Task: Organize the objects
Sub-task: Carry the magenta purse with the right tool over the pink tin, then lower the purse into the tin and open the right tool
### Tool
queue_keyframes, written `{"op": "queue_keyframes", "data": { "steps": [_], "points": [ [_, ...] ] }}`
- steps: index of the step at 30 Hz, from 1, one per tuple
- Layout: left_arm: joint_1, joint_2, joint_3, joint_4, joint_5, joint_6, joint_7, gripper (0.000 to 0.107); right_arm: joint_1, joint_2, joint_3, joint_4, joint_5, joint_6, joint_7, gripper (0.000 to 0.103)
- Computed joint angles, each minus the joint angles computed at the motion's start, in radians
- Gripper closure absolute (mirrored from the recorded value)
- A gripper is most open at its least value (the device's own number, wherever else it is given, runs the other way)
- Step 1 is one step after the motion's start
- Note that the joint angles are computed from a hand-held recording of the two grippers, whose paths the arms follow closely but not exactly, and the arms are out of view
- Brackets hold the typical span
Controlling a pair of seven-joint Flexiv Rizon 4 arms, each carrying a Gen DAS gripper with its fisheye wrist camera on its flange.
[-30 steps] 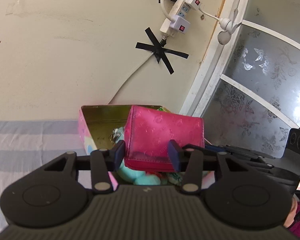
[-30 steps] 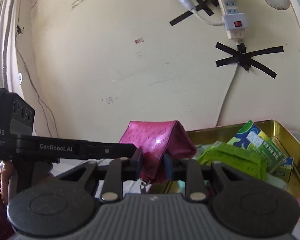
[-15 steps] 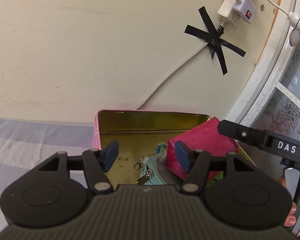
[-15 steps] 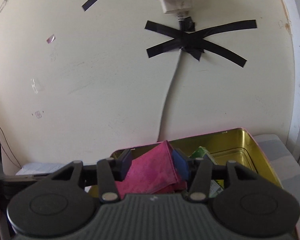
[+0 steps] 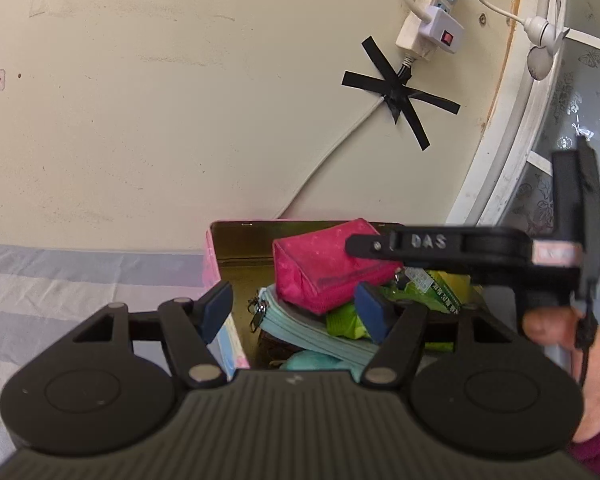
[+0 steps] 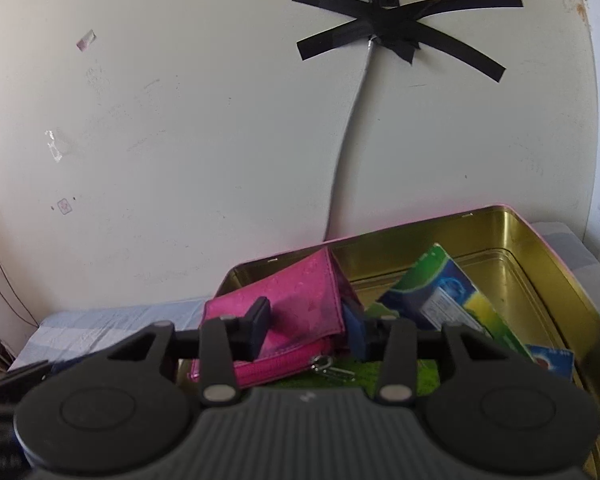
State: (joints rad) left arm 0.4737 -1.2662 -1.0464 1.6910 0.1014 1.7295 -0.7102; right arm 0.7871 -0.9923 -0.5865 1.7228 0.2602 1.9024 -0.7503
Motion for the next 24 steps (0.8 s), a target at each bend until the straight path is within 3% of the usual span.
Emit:
{"op": "queue_keyframes", "data": {
  "steps": [2, 4, 5, 7, 11, 14, 16, 20, 22, 24],
  "points": [
    [0.01, 0.006, 0.007, 0.008, 0.006, 0.004, 0.003, 0.037, -0.054, 0.013, 0.036, -0.06, -0.052, -0.076, 0.007, 0.054],
    [0.022, 0.007, 0.007, 0.017, 0.01, 0.01, 0.003, 0.037, -0.125, 0.028, 0.098, -0.111, -0.121, -0.128, 0.019, 0.052],
    [0.028, 0.007, 0.007, 0.021, 0.011, 0.013, 0.0, 0.037, -0.125, 0.02, 0.086, -0.13, -0.133, -0.153, 0.043, 0.052],
    [0.039, 0.009, 0.008, 0.03, 0.012, 0.012, -0.006, 0.036, -0.089, -0.011, 0.013, -0.145, -0.138, -0.162, 0.095, 0.052],
    [0.055, 0.007, 0.008, 0.046, 0.026, 0.019, -0.007, 0.036, 0.049, -0.101, -0.205, -0.102, -0.047, -0.082, 0.223, 0.052],
    [0.065, 0.003, 0.003, 0.053, 0.028, 0.009, -0.008, 0.036, 0.108, -0.107, -0.265, -0.048, -0.032, -0.056, 0.218, 0.05],
    [0.074, -0.003, -0.006, 0.059, 0.027, 0.001, -0.005, 0.036, 0.107, -0.068, -0.229, -0.008, -0.053, -0.01, 0.155, 0.051],
    [0.089, -0.012, -0.018, 0.077, 0.028, -0.004, 0.008, 0.036, 0.043, 0.046, -0.063, 0.048, -0.152, 0.069, -0.008, 0.052],
    [0.089, -0.008, -0.012, 0.083, 0.026, -0.003, 0.011, 0.035, 0.002, 0.075, 0.008, 0.042, -0.205, 0.037, -0.062, 0.052],
    [0.085, 0.003, 0.0, 0.088, 0.02, 0.001, 0.005, 0.035, -0.015, 0.069, 0.021, 0.012, -0.194, -0.032, -0.07, 0.052]
  ]
}}
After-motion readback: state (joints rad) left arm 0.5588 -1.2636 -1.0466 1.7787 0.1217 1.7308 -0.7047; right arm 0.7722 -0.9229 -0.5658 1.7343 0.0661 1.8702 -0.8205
